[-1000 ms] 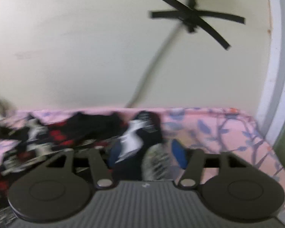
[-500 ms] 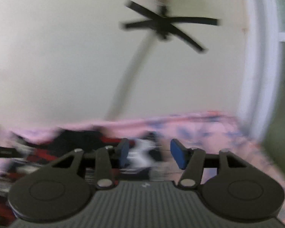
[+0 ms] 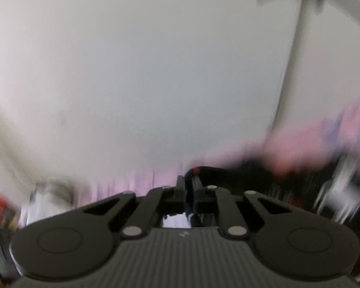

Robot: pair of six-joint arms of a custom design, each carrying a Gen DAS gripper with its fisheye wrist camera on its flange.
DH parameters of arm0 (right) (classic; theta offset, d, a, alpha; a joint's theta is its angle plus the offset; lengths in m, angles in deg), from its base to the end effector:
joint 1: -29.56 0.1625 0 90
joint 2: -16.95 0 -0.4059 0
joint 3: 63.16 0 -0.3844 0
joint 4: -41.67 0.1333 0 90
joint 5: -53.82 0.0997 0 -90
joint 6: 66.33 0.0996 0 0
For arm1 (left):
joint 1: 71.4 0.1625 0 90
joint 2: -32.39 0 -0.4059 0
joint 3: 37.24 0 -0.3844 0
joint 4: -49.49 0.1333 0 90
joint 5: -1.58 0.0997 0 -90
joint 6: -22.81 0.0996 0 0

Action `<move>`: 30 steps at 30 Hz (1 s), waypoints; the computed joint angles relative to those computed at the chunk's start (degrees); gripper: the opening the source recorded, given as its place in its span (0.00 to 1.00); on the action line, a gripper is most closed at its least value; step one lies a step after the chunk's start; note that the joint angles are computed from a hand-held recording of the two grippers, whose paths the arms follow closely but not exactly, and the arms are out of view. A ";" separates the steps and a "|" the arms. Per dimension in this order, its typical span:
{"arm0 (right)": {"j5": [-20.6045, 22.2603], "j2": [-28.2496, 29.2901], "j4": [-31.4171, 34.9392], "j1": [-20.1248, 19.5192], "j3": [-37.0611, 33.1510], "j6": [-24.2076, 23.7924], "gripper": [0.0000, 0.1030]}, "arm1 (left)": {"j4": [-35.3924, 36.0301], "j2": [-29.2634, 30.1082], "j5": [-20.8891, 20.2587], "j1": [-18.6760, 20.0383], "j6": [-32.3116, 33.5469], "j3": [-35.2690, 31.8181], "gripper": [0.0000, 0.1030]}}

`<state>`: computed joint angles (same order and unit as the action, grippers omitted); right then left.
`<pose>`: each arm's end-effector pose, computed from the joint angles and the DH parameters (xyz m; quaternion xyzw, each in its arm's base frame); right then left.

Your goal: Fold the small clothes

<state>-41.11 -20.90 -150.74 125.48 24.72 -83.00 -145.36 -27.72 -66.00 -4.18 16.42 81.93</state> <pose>0.1970 -0.6903 0.1354 0.1570 -0.8829 0.4354 0.0797 -0.0494 -0.5600 0.1920 0.0539 0.9052 -0.4144 0.0772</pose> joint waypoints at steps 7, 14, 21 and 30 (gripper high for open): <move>-0.78 6.00 -28.17 4.07 -0.76 -13.19 0.05 | -0.66 0.24 -0.66 0.46 -0.64 -0.32 0.48; -0.61 9.04 -12.54 2.02 3.92 -9.31 0.05 | -0.42 -0.61 -0.39 1.25 -1.80 -0.47 0.48; 2.81 4.31 -5.98 -0.84 8.74 2.85 0.07 | 0.61 -0.01 0.72 0.39 -0.13 -0.67 0.51; -0.77 -0.40 -13.90 -0.13 15.82 -9.94 0.22 | -0.72 1.18 1.86 -2.13 3.84 0.31 0.52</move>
